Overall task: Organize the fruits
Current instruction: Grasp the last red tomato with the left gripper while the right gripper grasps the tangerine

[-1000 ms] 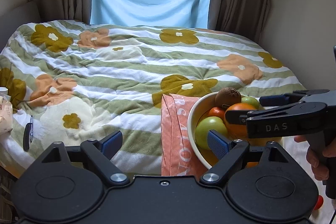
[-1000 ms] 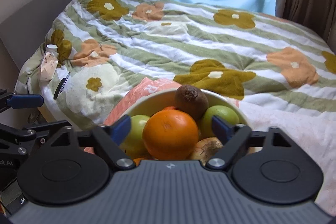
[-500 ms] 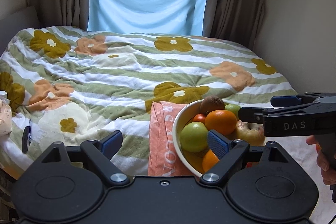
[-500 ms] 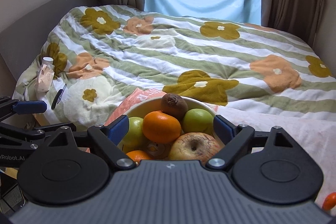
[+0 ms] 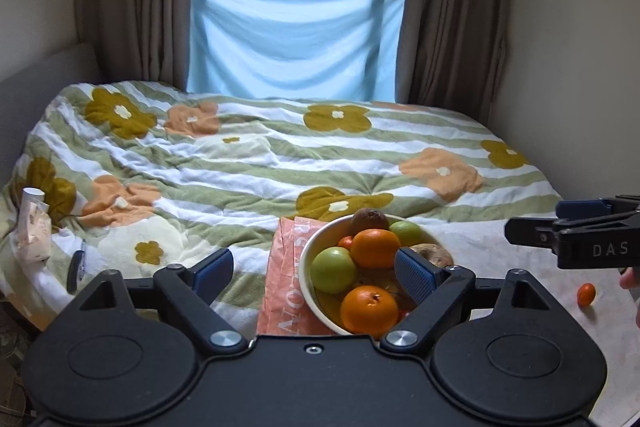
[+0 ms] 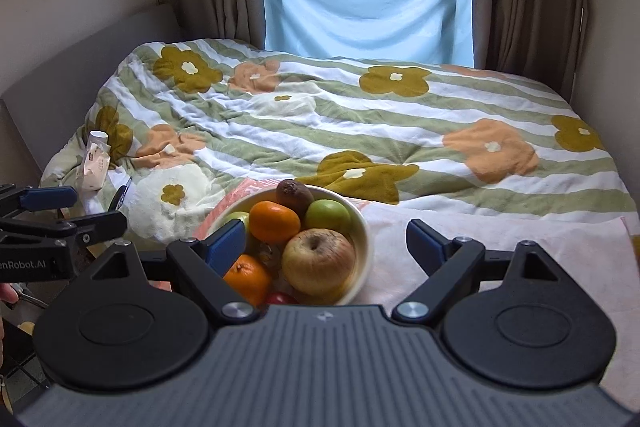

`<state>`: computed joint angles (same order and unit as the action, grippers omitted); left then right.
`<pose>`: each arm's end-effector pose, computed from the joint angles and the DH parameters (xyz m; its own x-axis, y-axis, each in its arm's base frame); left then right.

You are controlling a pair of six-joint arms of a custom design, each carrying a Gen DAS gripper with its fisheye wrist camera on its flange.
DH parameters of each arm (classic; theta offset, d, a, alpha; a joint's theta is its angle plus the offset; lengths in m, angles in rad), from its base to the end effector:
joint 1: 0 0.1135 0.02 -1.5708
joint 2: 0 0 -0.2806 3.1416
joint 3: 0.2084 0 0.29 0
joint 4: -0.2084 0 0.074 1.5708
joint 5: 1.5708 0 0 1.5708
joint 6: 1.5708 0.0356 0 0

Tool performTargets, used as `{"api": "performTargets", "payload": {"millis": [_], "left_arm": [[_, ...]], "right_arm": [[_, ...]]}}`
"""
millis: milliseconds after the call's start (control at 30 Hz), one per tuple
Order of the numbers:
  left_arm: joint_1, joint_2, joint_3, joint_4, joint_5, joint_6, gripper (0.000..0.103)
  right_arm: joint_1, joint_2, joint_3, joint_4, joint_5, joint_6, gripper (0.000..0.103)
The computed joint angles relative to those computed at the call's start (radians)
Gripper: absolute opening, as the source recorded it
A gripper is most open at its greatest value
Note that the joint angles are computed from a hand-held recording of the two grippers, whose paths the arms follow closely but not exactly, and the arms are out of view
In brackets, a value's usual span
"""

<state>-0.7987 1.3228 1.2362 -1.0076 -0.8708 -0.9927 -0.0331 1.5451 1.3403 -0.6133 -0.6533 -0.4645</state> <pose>0.2172 -0.1841 0.3346 -0.5203 -0.2391 -0.8199 -0.4007 0.9161 -0.0129 0.3732 0.0093 0.3204 -0.4779 -0.3401 -0.8099 -0.6745 0.7327 0.0904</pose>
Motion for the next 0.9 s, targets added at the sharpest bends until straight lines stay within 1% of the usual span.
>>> {"api": "performTargets", "payload": {"millis": [100,233,400,533,633,733,900], "left_arm": [[-0.081,0.086,0.093,-0.121,-0.060,-0.129,0.091],[-0.161,0.207,0.219,-0.251,-0.090,-0.274,0.091],[-0.231,0.367,0.381,-0.379,-0.096,-0.419,0.091],[-0.274,0.497,0.506,-0.460,-0.082,-0.522,0.092],[-0.287,0.584,0.582,-0.478,-0.057,-0.560,0.092],[-0.295,0.662,0.645,-0.464,-0.027,-0.575,0.092],[-0.291,0.767,0.706,-0.387,0.031,-0.551,0.092]], "right_arm": [[-0.076,-0.003,0.012,-0.049,-0.054,-0.067,0.102],[-0.183,0.027,0.060,-0.144,-0.125,-0.177,0.102],[-0.309,0.101,0.148,-0.271,-0.193,-0.339,0.102],[-0.391,0.195,0.242,-0.370,-0.226,-0.460,0.102],[-0.434,0.271,0.309,-0.425,-0.230,-0.535,0.102],[-0.458,0.355,0.382,-0.459,-0.213,-0.569,0.102],[-0.469,0.471,0.464,-0.452,-0.155,-0.591,0.102]]}}
